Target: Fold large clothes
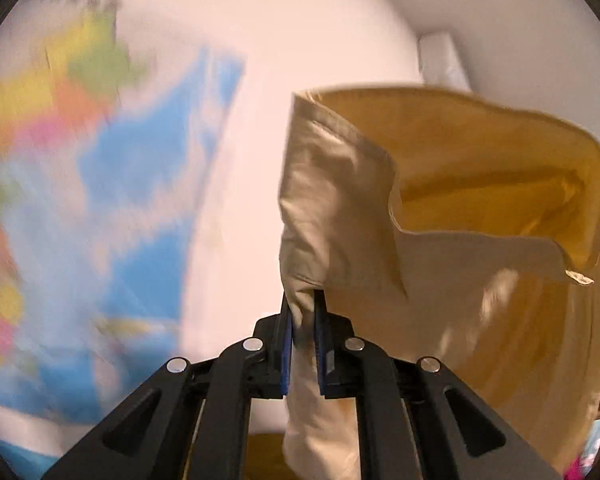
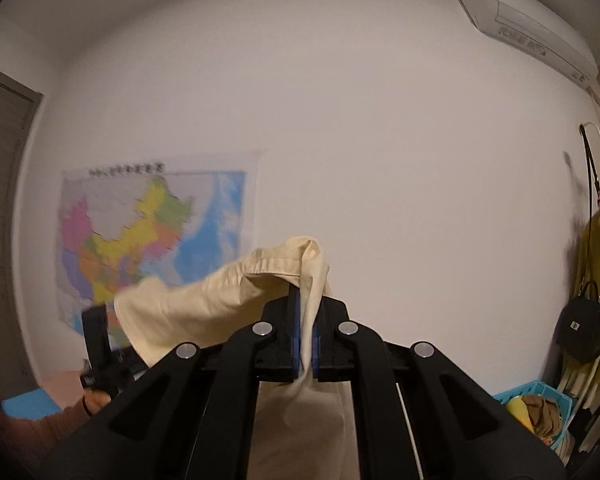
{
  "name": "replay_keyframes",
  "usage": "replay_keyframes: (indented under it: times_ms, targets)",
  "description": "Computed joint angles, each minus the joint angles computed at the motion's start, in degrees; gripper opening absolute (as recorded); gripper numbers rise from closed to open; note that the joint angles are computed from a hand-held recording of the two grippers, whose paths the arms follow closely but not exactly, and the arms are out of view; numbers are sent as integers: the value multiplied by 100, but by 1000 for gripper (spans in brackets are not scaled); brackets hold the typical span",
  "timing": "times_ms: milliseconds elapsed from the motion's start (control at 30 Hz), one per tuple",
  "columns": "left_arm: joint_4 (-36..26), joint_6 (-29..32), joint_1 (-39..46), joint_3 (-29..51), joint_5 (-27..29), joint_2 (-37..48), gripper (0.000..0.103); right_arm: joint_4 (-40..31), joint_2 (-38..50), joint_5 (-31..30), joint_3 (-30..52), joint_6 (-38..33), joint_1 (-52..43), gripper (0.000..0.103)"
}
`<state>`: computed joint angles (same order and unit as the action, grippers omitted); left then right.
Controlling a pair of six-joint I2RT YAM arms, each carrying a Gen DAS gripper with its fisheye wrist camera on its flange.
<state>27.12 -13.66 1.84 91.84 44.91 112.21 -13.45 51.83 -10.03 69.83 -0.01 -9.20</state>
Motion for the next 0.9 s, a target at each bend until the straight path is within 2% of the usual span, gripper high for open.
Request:
replay_keyframes:
  times_ms: [100,167,233,300,333,400,433,500,533,600,633,700,733,800,833,867,900]
  targets:
    - [422,-56,620,-826,213,-790,8,-364,-440,7,-151,119,311,4]
    - [912,7,1108,-1589,257,-1353,7,-400,-807,-160,-517,334,571,4]
    - [1248,-72,1412,-2617,270,-2312,4,-314,-1110,-227,-913,596,952,4]
    - [1693,-68,1901,-3513,42,-3146,2,-318,-1307,273,-1256,596,1946,4]
    - [2051,-168,2206,-3799,107,-3360,2,-253,-1308,435,-1373,569,2289,4]
    - [2134,-290,3007,-4337,821,-3946,2,113,-1069,1105,-1705,726,3316,4]
    - [1915,-180,3224,-4574,1069,-4215,2,312,-892,1315,-1802,743,3597,4]
    - [1144,776,3564,-5029,1596,-4558,4,717,-239,1154,-1843,980,3789,4]
    - [283,1453,3611,-5087,1709,-4623,4,829,38,1042,-1785,1075,3806,4]
    - [-1471,2817,3554,-4543,1770,-4045,5,1146,654,862,-1618,1242,3861,4]
    - [-1854,3039,3475,-4497,1631,-3918,6,1226,911,862,-1490,1279,3930,4]
    - [-2267,3469,3273,-4348,1094,-3178,6,1297,1303,928,-1265,1406,3974,4]
    - [-2357,3576,3204,-4221,1069,-2750,6,1244,1408,873,-1180,1424,3902,4]
    - [-2528,3872,3278,-4193,1228,-2351,7,1211,1772,1182,-961,1486,3866,4]
    - [-2450,4081,3263,-4302,1335,-2251,12,1277,1927,1098,-917,1579,3741,4]
    - [-2314,4276,3264,-4542,1467,-2366,24,1333,2067,1031,-866,1740,3610,4]
    - [-2373,4642,3356,-4742,1679,-2469,31,1311,2102,1030,-844,1788,3507,4]
